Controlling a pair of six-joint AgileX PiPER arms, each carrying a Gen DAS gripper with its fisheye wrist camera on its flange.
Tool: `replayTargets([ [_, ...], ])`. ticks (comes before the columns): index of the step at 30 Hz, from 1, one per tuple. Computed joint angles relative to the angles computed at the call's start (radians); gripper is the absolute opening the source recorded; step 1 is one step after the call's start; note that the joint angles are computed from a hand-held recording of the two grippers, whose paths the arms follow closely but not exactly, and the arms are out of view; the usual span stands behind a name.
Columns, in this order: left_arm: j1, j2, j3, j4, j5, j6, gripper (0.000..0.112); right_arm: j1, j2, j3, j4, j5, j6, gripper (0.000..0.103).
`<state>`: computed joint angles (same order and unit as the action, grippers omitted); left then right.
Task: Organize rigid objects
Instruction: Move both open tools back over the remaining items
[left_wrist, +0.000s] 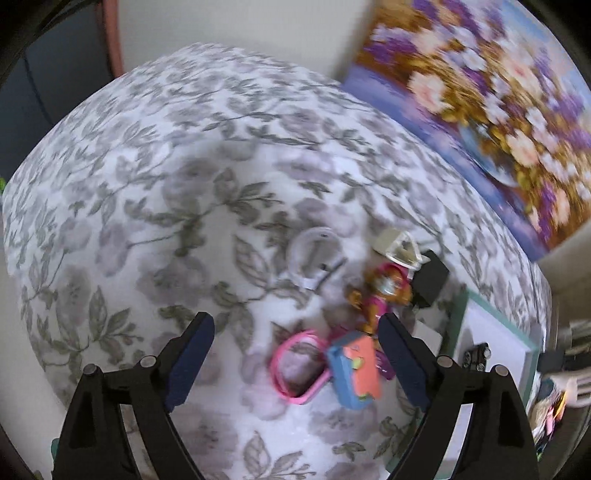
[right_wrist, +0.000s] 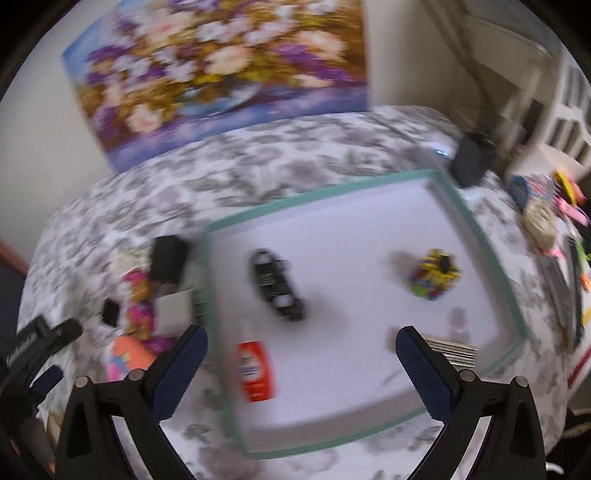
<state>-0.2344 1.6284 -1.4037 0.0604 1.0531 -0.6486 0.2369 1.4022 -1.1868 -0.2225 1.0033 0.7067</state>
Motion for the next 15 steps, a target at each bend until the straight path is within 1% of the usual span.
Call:
replayTargets([
  [5, 0.083, 0.003, 0.015, -0.038, 0.010, 0.033, 0.090, 0.109, 0.052, -0.042, 0.015, -0.039, -0.013, 0.103],
  [8, 0.123, 0.014, 0.031, -0.066, 0.009, 0.048, 0.090, 0.147, 0.091, -0.059, 0.065, -0.080, -0.048, 0.103],
  [15, 0.132, 0.070, 0.035, -0.051, 0.021, 0.043, 0.090, 0.229, 0.193, -0.090, 0.082, -0.127, -0.069, 0.103],
])
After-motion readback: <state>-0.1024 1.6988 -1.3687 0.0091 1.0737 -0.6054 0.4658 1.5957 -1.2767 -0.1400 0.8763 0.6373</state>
